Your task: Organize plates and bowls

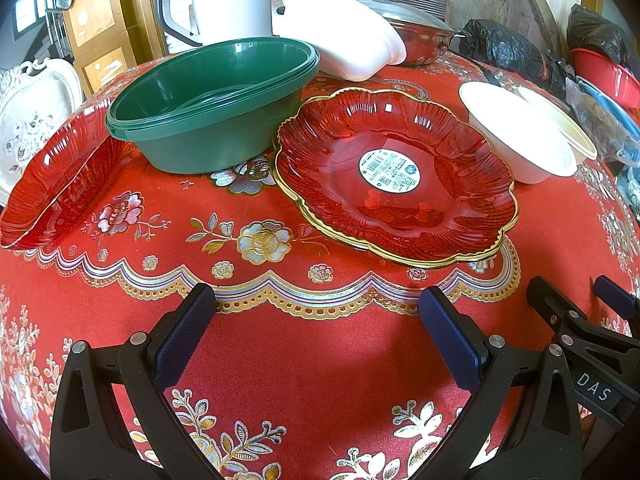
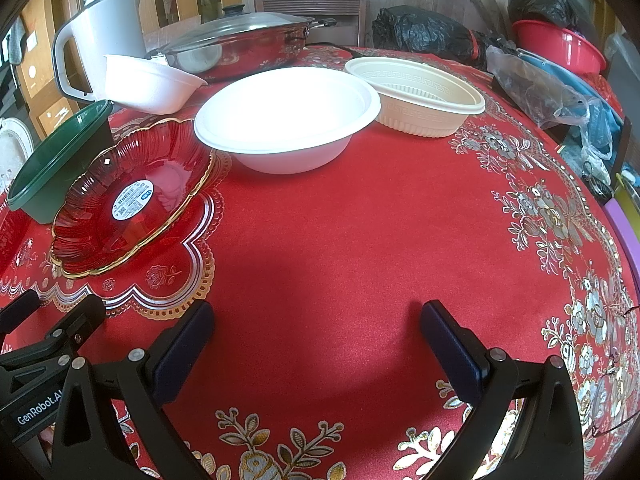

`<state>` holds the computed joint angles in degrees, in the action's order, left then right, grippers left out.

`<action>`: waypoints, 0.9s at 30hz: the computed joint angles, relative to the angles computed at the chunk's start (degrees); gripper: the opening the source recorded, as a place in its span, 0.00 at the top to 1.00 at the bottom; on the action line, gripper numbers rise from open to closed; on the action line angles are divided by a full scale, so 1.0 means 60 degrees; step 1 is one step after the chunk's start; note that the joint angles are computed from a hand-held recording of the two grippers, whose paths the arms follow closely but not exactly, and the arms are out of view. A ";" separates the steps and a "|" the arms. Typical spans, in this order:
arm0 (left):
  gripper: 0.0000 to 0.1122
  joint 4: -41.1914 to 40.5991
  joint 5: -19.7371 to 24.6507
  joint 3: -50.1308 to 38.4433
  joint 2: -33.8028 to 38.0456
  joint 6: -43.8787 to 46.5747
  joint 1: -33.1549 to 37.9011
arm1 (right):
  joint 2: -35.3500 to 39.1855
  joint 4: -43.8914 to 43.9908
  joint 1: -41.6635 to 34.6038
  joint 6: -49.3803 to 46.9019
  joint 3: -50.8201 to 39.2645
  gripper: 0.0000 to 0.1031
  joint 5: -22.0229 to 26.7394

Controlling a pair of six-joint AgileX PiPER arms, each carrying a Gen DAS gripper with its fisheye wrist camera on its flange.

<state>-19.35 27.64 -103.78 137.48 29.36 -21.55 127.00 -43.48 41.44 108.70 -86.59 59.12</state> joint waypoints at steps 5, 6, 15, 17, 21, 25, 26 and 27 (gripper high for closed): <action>0.09 -0.0001 0.0001 -0.0003 0.0002 -0.0002 0.0000 | 0.0006 0.0002 0.0003 -0.0005 -0.0010 0.00 0.0012; 0.09 -0.0001 0.0001 -0.0003 0.0002 -0.0002 0.0000 | 0.0002 0.0002 0.0001 -0.0003 -0.0003 0.00 0.0005; 0.09 -0.0226 0.0159 0.0035 -0.0026 0.0433 0.0130 | -0.0007 0.0084 -0.0007 0.0002 0.0006 0.00 0.0005; 0.09 -0.0488 -0.0015 0.0554 -0.0290 0.0813 0.0319 | 0.0025 0.0115 0.0022 -0.0066 -0.0058 0.00 0.0026; 0.09 -0.1206 -0.0151 0.1114 -0.0697 0.1504 0.0605 | 0.0004 0.0120 0.0206 -0.0196 -0.0288 0.00 0.0309; 0.09 -0.2138 -0.0624 0.1747 -0.1192 0.2605 0.0964 | -0.0085 -0.0105 0.0448 -0.0279 -0.0630 0.00 0.0739; 0.09 -0.2411 -0.0723 0.1889 -0.1321 0.2926 0.1083 | -0.0053 -0.0139 0.0529 -0.0448 -0.0870 0.00 0.0927; 0.09 -0.2615 -0.0838 0.2007 -0.1439 0.3169 0.1208 | -0.0019 -0.0196 0.0596 -0.0570 -0.1060 0.00 0.1060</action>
